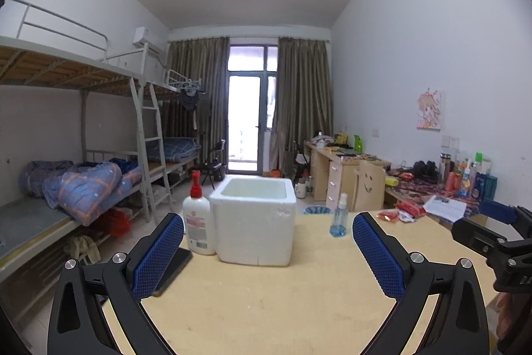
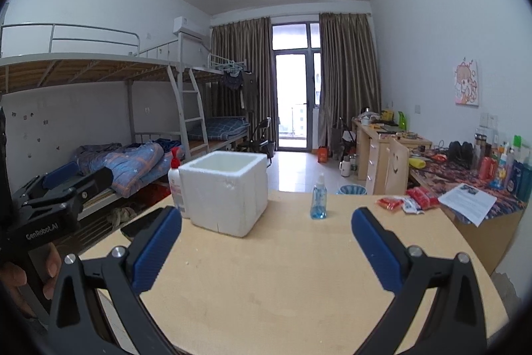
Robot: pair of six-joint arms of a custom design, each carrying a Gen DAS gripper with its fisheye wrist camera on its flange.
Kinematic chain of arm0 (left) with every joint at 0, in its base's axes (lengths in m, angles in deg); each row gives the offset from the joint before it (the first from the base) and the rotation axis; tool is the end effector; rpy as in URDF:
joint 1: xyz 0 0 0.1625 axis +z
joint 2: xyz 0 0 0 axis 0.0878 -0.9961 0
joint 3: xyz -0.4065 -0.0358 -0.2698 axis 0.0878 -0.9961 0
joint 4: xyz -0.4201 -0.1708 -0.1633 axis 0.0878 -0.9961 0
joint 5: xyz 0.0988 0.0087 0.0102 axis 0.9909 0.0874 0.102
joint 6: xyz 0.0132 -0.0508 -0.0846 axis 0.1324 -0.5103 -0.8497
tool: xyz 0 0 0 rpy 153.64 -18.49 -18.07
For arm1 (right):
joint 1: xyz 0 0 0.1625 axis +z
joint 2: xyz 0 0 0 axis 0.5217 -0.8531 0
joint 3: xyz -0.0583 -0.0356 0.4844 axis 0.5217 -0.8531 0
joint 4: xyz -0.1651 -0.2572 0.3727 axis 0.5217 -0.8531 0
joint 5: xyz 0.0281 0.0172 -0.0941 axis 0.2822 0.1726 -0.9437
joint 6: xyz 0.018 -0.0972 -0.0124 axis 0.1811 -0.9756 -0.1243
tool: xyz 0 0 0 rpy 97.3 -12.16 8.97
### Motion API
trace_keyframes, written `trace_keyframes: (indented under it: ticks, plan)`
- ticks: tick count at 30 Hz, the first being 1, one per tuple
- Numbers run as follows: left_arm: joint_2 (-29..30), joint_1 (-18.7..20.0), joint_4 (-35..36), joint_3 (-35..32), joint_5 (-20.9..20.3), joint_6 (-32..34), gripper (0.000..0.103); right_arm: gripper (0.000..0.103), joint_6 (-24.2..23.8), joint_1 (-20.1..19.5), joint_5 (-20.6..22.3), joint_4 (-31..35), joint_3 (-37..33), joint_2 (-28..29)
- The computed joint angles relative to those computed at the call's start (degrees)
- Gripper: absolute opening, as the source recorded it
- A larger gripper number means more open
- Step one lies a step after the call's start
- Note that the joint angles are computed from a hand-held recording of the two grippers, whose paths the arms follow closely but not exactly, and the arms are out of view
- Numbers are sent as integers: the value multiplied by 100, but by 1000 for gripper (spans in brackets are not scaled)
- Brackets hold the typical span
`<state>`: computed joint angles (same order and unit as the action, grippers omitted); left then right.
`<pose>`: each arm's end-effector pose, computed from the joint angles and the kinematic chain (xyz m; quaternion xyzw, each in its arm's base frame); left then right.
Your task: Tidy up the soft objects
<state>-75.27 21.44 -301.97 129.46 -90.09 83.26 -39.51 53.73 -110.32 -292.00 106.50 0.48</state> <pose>-0.4207 -0.4533 0.1050 0.3046 0.7279 -0.5740 0.2187 0.0963 -0.4794 0.3465 0.2815 -0.7377 0.5610 0.2488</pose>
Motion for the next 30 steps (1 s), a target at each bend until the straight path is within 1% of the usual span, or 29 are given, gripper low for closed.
trace_keyframes:
  ticks: [5, 9, 13, 16, 21, 25, 28, 30]
  plan:
    - [7, 18, 50, 181, -99, -186, 102, 103, -58, -135, 89, -105, 154, 65]
    - [52, 2, -96, 272, -53, -218, 102, 103, -102, -240, 178, -309, 313, 85]
    - [99, -21, -75, 337, -31, -306, 102, 103, -101, -349, 274, -539, 452, 106]
    - [161, -34, -130, 338, 7, -294, 102, 103, -82, -412, 345, -565, 515, 92]
    - [194, 10, 25, 383, -8, -504, 102, 103, -99, -561, 454, -550, 577, 104]
    - [250, 22, 33, 401, 9, -570, 102, 103, 5, -598, 355, -550, 585, 106]
    - [266, 32, 152, 415, -13, -673, 102, 103, 91, -675, 443, -538, 612, 52]
    - [279, 27, 141, 426, -7, -683, 102, 103, 119, -676, 412, -502, 616, 22]
